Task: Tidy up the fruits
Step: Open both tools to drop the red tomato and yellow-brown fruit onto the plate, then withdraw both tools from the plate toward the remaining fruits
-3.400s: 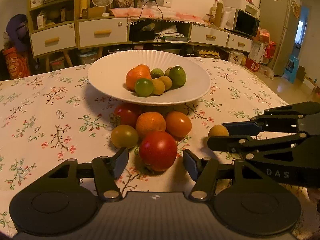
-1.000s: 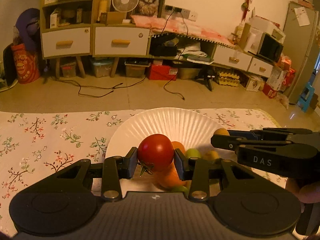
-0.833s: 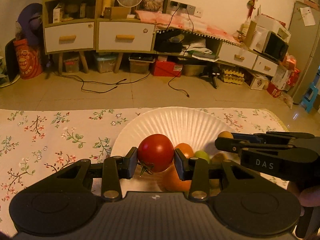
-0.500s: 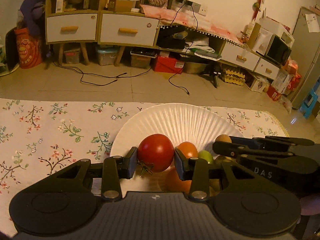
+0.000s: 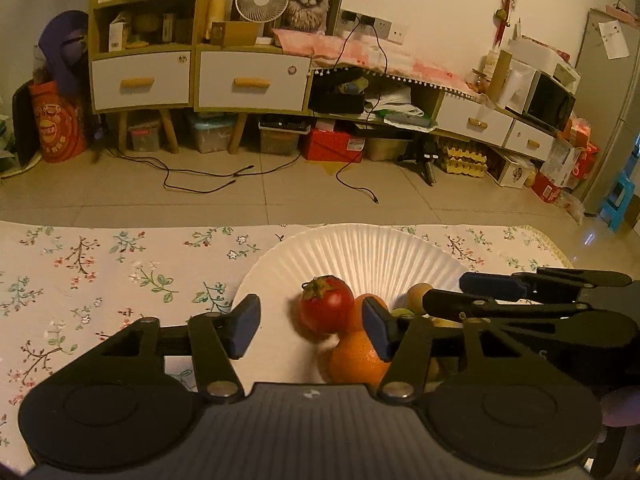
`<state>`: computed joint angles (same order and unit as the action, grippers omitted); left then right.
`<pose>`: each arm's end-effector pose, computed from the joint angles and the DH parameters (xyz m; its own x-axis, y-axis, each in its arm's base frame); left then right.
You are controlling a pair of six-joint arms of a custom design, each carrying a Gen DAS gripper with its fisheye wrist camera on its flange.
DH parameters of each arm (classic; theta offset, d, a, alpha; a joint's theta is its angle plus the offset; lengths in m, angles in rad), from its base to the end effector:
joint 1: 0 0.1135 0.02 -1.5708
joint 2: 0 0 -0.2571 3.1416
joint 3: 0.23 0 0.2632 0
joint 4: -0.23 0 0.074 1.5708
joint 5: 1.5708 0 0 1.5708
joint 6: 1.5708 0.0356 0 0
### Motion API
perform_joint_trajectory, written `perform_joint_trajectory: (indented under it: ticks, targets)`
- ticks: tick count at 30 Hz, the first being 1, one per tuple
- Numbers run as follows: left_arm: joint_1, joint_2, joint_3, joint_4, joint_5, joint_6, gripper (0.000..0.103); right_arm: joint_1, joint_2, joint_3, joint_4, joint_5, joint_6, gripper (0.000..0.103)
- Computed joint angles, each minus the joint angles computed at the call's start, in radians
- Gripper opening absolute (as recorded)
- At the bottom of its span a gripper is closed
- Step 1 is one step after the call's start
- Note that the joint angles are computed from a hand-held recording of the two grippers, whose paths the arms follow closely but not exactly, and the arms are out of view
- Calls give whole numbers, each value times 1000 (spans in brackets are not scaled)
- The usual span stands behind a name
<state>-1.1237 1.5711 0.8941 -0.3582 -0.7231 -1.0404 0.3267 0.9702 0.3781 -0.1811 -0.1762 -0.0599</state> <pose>0.1548 -0.2683 0.1702 -0.6453 -0.1500 -0.7490 -0.0526 0.9869 -0.1524 0.1864 0.0697 0.1562 -0.6343 -0.2771 -0.7217 -0.4736 0.8772 0.0794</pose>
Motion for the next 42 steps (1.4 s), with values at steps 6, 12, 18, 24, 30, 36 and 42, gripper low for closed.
perform_joint_trajectory:
  ticks: [6, 12, 18, 24, 30, 36, 42]
  targets:
    - [-48, -13, 4, -50, -43, -52, 72, 2, -108, -15, -67, 14, -10, 54]
    - [-112, -32, 11, -133, -82, -118, 79, -5, -244, -38, -164, 18, -25, 66]
    - [-167, -43, 11, -203, -100, -176, 82, -20, -364, -52, -262, 4, -38, 73]
    - [-220, -51, 7, -264, -112, -251, 87, -20, -455, -64, -335, 4, -23, 78]
    - [-272, -48, 5, -321, -117, -319, 90, -13, -580, -92, -428, 13, -15, 84]
    - [-322, -24, 16, -377, -118, -391, 95, 11, -709, -113, -542, 24, -20, 88]
    - [-359, -4, 16, -401, -111, -427, 96, 55, -826, -127, -647, 52, 2, 89]
